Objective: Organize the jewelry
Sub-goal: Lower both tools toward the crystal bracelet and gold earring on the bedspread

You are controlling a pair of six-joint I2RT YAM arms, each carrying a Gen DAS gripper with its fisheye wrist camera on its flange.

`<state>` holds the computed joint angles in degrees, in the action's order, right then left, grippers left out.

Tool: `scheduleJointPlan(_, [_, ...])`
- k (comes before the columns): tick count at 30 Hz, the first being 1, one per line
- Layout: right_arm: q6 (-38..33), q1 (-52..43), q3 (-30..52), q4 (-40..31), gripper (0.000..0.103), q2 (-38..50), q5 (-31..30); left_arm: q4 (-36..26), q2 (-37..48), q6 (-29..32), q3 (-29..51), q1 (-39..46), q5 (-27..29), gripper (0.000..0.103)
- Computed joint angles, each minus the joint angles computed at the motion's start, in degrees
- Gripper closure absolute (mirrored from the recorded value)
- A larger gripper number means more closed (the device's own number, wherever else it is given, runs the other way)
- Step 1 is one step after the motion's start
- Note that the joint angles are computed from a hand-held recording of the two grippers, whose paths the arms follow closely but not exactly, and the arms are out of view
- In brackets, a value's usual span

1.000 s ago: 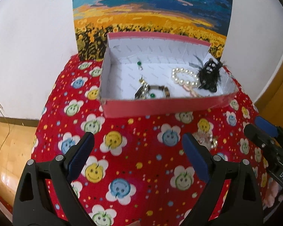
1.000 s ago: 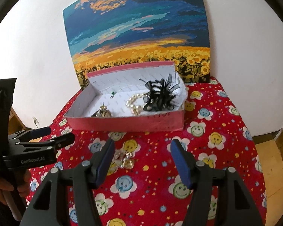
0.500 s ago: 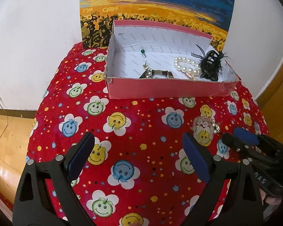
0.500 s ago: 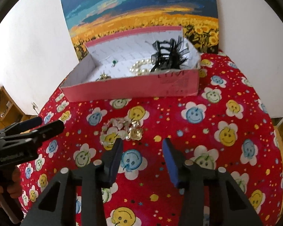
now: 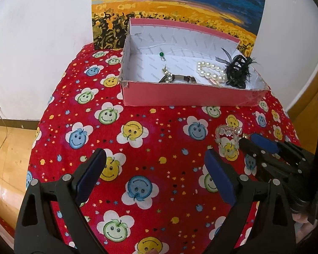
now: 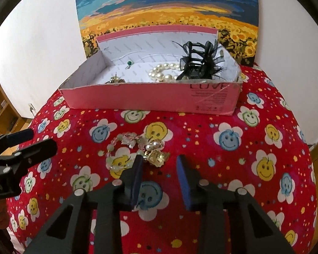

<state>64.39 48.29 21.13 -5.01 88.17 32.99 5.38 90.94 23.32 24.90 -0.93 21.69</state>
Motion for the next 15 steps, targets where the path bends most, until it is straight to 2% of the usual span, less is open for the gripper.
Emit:
scheduleJointPlan(5, [-1.5, -0.8, 0.8, 0.0, 0.082, 1.0, 0.0, 0.0, 0.2, 0.0, -0.1, -0.5, 0.0, 0.010])
scheduleJointPlan(11, [-0.2, 0.3, -0.4, 0.0, 0.082, -0.8, 0.8, 0.5, -0.4, -0.2, -0.9, -2.0, -0.9, 0.010])
scheduleJointPlan(15, [2.7, 2.7, -1.6, -3.5, 0.082, -4.6, 2.7, 1.1, 0.0, -1.3, -1.3, -3.4, -1.6, 0.010])
